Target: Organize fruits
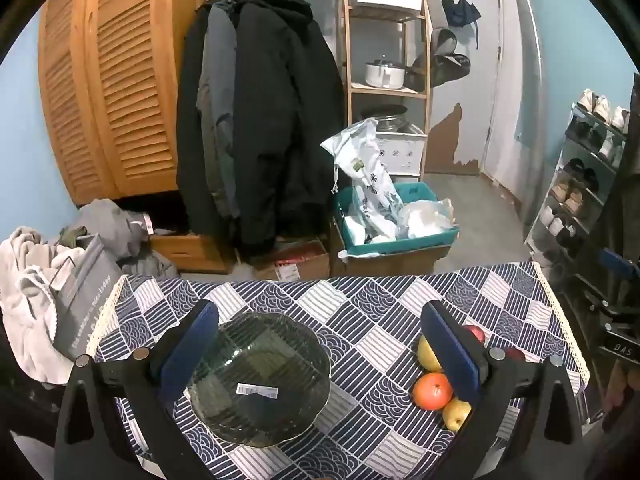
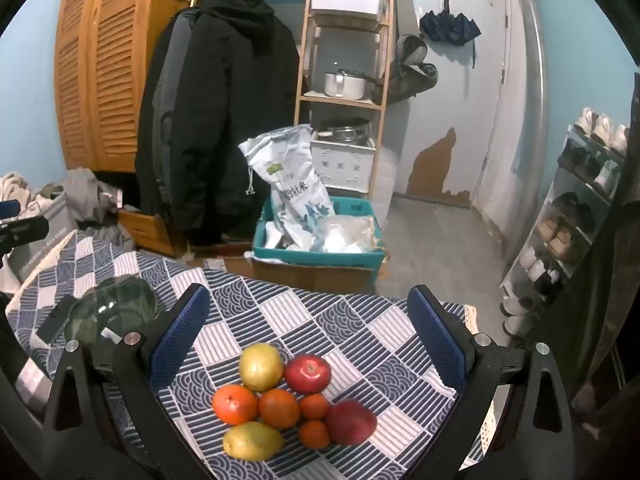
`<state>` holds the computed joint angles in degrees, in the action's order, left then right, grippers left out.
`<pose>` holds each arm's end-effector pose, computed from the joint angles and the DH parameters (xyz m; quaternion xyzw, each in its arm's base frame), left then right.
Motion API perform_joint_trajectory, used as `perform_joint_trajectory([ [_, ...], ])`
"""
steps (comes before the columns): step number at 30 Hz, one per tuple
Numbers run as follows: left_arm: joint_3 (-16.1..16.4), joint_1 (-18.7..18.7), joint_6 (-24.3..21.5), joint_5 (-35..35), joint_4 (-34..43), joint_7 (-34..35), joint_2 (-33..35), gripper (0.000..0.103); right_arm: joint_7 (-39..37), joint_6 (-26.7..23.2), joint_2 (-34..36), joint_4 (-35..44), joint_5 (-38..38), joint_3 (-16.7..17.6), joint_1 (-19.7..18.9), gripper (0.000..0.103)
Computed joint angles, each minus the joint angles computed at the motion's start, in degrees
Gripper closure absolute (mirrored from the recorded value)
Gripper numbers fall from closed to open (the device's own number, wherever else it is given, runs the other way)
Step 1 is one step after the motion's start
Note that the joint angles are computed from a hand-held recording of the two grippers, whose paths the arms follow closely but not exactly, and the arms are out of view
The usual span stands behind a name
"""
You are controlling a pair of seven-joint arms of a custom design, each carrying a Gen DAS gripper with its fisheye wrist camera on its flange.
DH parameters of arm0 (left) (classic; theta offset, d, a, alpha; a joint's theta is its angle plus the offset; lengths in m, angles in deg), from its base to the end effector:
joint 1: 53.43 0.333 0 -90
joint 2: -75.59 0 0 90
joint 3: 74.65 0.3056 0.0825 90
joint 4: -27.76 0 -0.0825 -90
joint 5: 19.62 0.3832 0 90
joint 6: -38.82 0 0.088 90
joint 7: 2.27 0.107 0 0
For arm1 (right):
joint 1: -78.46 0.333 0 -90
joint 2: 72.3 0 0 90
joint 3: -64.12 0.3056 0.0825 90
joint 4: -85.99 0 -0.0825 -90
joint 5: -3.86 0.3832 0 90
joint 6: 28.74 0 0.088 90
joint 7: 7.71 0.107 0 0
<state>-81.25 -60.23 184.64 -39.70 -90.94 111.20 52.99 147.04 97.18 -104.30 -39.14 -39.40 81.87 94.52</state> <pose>0.4730 -0.1198 0.6840 -0.4767 0.7641 -0.3647 0.2363 0.3569 0.2497 0.6548 -0.5382 0.6912 -0.4042 0.2631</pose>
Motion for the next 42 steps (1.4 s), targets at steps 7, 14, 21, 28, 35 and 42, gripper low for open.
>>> perform_joint_trajectory([
  [7,0.32,0.23,-1.31,0.09,0.68,0.41,0.45,0.001,-0.21,0.33,-0.02,-0.09,0.02,-0.05,-0.08,0.006],
  [14,0.41,0.21,-0.53,-0.21,-0.28,1.13,0.03,0.001,-0.13,0.32,-0.01,-0.03,0.2,-0.03,-0.17,0.006],
  [21,-0.1,0.39,-0.95,0.6,0.48,0.31,0.34,0.001,-0.24,0.01,0.43,0.57,0.2,0.08,-0.09,0.006],
  [28,0.02,0.21,-1.47,0.61,1.28,0.85,0.59,0.001,-0.05,-0.1,0.62,0.63,0.04,0.14,0.04,0.006],
  [35,-0.04,0.19,-1.21,0.69,0.99,0.81,0.42,0.001,-0.16,0.07,0.56,0.48,0.0,-0.03,0.15,0.006],
  [42,-0.02,0.16,-1.7,0.67,1.29,0.89,0.43,0.001,-0.14,-0.21,0.96,0.97,-0.04,0.12,0.24,0.006],
])
